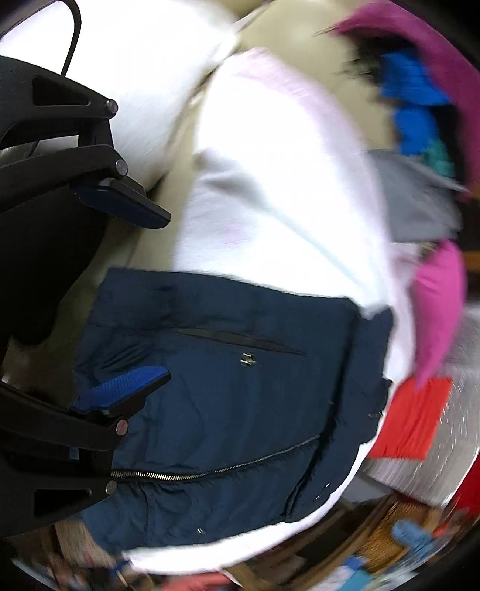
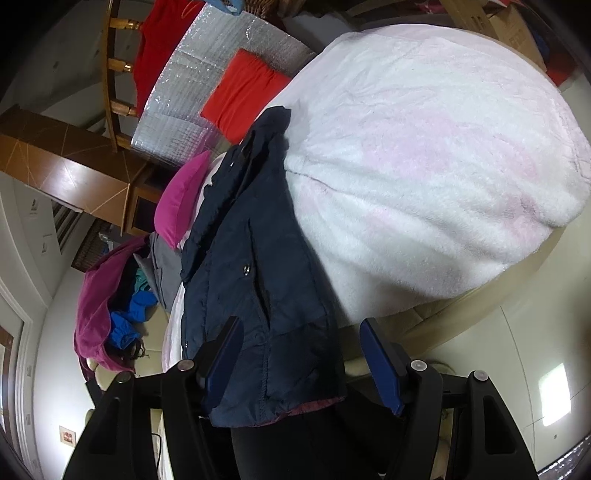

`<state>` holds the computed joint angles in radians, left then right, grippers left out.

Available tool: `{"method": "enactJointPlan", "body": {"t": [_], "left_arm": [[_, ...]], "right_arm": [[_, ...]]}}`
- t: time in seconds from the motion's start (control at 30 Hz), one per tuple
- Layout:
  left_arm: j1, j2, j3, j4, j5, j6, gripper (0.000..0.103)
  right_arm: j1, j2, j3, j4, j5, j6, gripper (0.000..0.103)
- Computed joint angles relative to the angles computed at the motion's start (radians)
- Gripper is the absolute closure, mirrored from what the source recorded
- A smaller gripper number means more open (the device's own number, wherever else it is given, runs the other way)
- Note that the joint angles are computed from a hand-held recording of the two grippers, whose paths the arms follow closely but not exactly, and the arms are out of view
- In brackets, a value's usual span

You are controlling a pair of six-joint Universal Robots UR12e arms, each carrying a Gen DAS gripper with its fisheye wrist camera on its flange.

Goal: Fold large clothes
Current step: 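Grasp the jacket hem with both tools and lift it up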

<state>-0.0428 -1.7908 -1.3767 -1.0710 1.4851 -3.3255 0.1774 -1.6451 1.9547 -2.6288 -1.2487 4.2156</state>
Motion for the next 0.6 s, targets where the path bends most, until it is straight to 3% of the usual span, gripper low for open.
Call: {"method": "enactJointPlan", "body": {"t": [0.13, 0.27, 0.43, 0.5, 0.6], "left_arm": [[0.033, -0.022, -0.01, -0.092, -0.142, -0.054, 0.026], [0.032, -0.051, -0.005, -0.144, -0.148, -0.064, 0.026], [0.034, -0.068, -0.006, -0.124, -0.178, -0.048, 0.026], [0.039, -0.072, -0.007, -0.109, -0.205, -0.033, 0.041], [0.047, -0.064, -0.025, -0.092, -0.255, -0.029, 0.054]], "right_arm": [[-0.003, 0.006, 0.005, -0.014, 0.015, 0.019, 0.034], [-0.007, 0.009, 0.017, -0.013, 0.029, 0.037, 0.034], [-0.011, 0.01, 0.036, -0.038, 0.042, 0.08, 0.034], [-0.012, 0.011, 0.04, -0.048, 0.046, 0.091, 0.034], [-0.012, 0.017, 0.04, -0.05, 0.055, 0.094, 0.034]]}}
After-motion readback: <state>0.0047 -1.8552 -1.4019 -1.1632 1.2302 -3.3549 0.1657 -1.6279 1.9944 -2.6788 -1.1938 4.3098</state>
